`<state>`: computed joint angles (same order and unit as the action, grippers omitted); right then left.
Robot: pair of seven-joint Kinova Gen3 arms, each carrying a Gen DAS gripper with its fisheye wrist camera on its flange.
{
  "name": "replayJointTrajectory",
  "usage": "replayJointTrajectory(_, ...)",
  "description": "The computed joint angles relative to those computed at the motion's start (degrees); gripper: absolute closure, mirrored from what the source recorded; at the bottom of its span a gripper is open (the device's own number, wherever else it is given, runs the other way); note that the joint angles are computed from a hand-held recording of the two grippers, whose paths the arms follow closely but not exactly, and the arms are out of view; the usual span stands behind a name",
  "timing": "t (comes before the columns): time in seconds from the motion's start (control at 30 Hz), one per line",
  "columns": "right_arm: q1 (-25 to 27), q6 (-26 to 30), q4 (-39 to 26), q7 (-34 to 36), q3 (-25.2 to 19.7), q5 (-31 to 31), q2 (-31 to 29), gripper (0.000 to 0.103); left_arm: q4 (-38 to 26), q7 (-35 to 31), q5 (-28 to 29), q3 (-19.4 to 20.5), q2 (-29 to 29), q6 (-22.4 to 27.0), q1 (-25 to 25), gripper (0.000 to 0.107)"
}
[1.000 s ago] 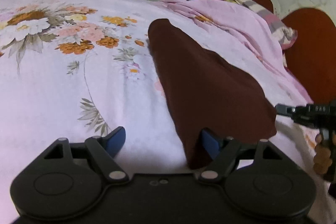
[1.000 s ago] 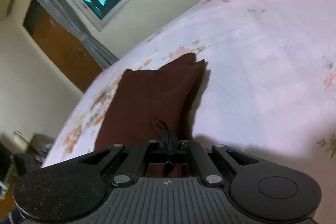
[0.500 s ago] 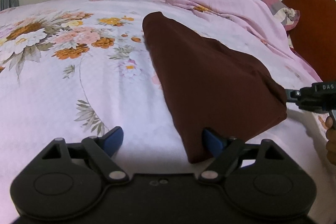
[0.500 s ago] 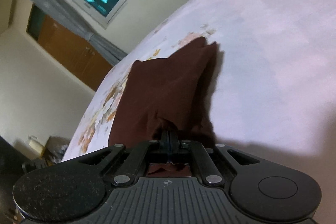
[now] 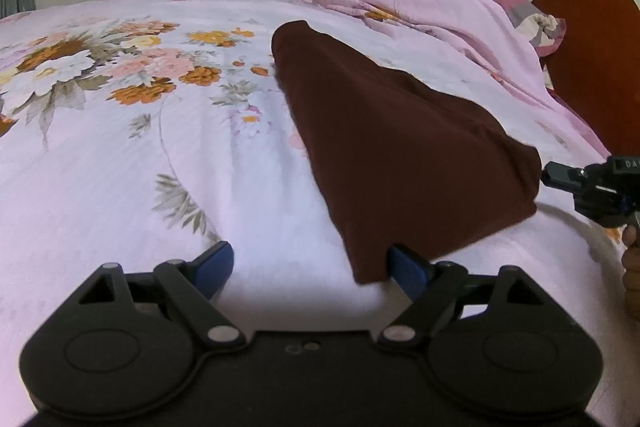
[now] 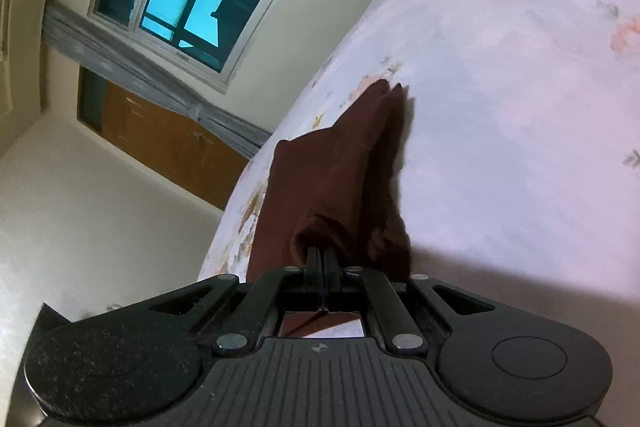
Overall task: Fold small clothes
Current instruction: 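Pinch the sweater corner with the right gripper and straighten the fold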
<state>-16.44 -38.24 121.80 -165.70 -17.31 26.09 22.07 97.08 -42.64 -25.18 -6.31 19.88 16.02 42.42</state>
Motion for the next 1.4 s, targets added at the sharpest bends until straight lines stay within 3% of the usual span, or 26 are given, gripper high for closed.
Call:
replayJointTrajectory(0.1, -0.4, 1.0, -0.7, 1.0, -0.3, -1.0, 0.3, 0.102, -0.8, 1.1, -2.3, -1.5, 0.6, 1.7, 2.2, 0.022)
replayJointTrajectory(0.23, -3.8, 9.7, -4.3, 4.4, 1.0, -2.4, -0.9, 0.102, -1.4, 1.2, -2.7, 0.0, 0.9, 2.7, 1.2, 0.019)
replayJointTrajectory(0.33, -1.2, 15.6, -7.5, 6.6, -3.6, -0.8, -0.3, 0.102, -0.9, 1.6, -3.2, 0.1, 0.7, 2.0, 1.0, 0.019)
replayJointTrajectory(0.43, -3.8, 17.1, -8.1, 11.5, -2.4, -5.7, -1.1, 0.100, -0.2, 1.6, -2.8, 0.4, 0.5, 0.9, 0.4, 0.019)
replayJointTrajectory(0.47, -6.4, 17.3, -8.0, 13.1, -0.1, -8.1, -1.7, 0.083, -0.2, 1.4, -2.7, 0.5, 0.5, 0.7, 0.2, 0.019)
replayJointTrajectory(0.5, -9.1, 17.2, -7.7, 15.2, 2.4, -10.4, -2.1, 0.045, -0.1, 1.2, -2.5, 0.5, 0.5, 0.5, 0.2, 0.019)
replayJointTrajectory(0.57, -13.7, 14.0, -5.8, 19.8, 7.0, -15.1, -3.1, 0.012, 0.0, 0.9, -2.3, 0.4, 0.5, 0.4, 0.3, 0.019)
replayJointTrajectory(0.63, -15.5, 10.9, -4.8, 23.3, 7.9, -19.7, -2.7, 0.012, 0.1, 0.7, -2.0, 0.3, 0.4, 0.2, 0.3, 0.019)
replayJointTrajectory(0.73, -16.0, 11.9, -5.0, 29.8, 6.9, -25.2, -3.0, 0.015, 0.1, 0.6, -1.8, 0.0, 0.4, 0.2, 0.5, 0.019)
replayJointTrajectory(0.8, -16.6, 13.7, -5.6, 32.4, 6.9, -26.5, -3.4, 0.039, 0.3, 0.5, -1.6, -0.1, 0.3, -0.2, 0.5, 0.019)
replayJointTrajectory(0.87, -14.5, 11.8, -4.7, 31.3, 4.3, -26.1, -3.2, 0.061, 0.4, 0.2, -1.4, -0.2, 0.3, -0.3, 0.5, 0.019)
replayJointTrajectory(1.07, -8.9, 0.7, 1.5, 18.4, -0.8, -27.5, -1.4, 0.063, 0.7, 0.2, -1.3, -0.9, 0.3, -0.8, 1.1, 0.018)
replayJointTrajectory(1.1, -8.2, 0.8, 1.4, 16.7, -1.2, -25.9, -1.1, 0.069, 0.7, 0.1, -1.3, -0.9, 0.3, -0.9, 1.2, 0.018)
replayJointTrajectory(1.2, -9.6, 2.9, -0.1, 15.2, 0.8, -23.5, -0.6, 0.074, 0.6, -0.1, -1.2, -1.1, 0.4, -0.8, 1.3, 0.018)
replayJointTrajectory(1.27, -9.4, 0.6, -0.1, 16.1, 0.1, -23.8, 0.5, 0.077, 0.6, -0.2, -1.1, -1.0, 0.4, -0.8, 1.2, 0.018)
replayJointTrajectory(1.33, -11.1, -4.1, 1.5, 15.2, 1.1, -27.6, 0.3, 0.077, 0.7, -0.4, -0.9, -0.9, 0.4, -0.9, 1.1, 0.018)
replayJointTrajectory(1.4, -15.6, -5.9, 3.9, 15.2, 5.8, -32.2, -0.9, 0.077, 0.8, -1.0, -0.5, -0.5, 0.3, -1.3, 0.6, 0.018)
